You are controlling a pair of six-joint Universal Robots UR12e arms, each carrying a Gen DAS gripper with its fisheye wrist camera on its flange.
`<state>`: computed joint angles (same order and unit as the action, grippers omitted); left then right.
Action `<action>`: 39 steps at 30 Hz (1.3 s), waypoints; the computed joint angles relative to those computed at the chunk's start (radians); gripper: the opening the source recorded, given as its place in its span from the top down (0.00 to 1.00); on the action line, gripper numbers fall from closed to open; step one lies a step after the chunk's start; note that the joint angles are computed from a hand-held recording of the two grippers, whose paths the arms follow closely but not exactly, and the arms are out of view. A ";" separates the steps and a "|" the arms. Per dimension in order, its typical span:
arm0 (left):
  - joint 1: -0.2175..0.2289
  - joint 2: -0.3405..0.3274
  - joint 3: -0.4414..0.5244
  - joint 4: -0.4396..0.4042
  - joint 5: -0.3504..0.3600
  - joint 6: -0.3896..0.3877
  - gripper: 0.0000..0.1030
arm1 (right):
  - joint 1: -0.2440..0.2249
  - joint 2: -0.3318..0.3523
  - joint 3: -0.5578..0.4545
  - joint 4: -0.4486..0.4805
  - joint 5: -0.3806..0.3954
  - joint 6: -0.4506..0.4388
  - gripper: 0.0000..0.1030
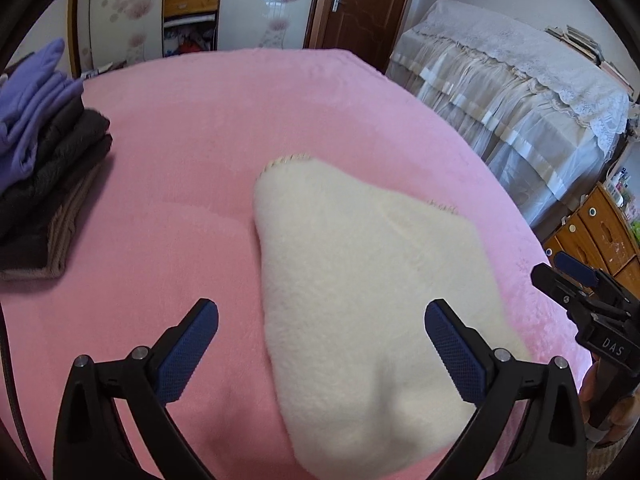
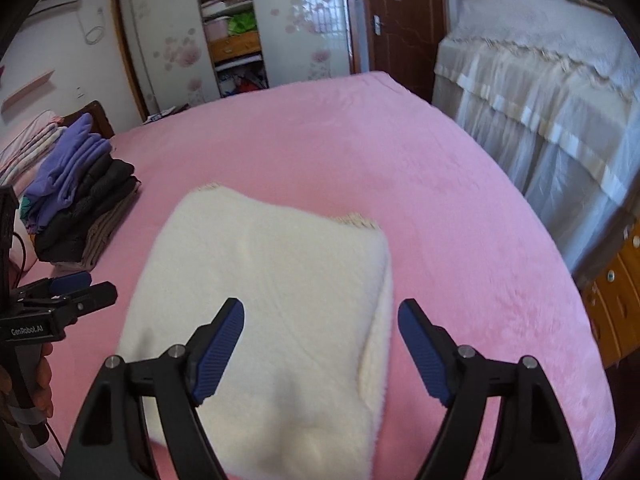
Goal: Fold large clothes
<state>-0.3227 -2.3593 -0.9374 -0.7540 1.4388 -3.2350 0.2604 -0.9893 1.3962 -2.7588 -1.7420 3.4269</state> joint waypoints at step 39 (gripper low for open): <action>0.008 -0.130 0.176 -0.311 -0.075 -0.005 0.00 | -0.126 0.054 -0.039 0.343 0.399 0.039 0.03</action>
<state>-0.3147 -2.4891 -0.7612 -1.0650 1.3640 -3.2399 0.1341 -0.9352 1.3571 -2.4153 -1.3435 3.4658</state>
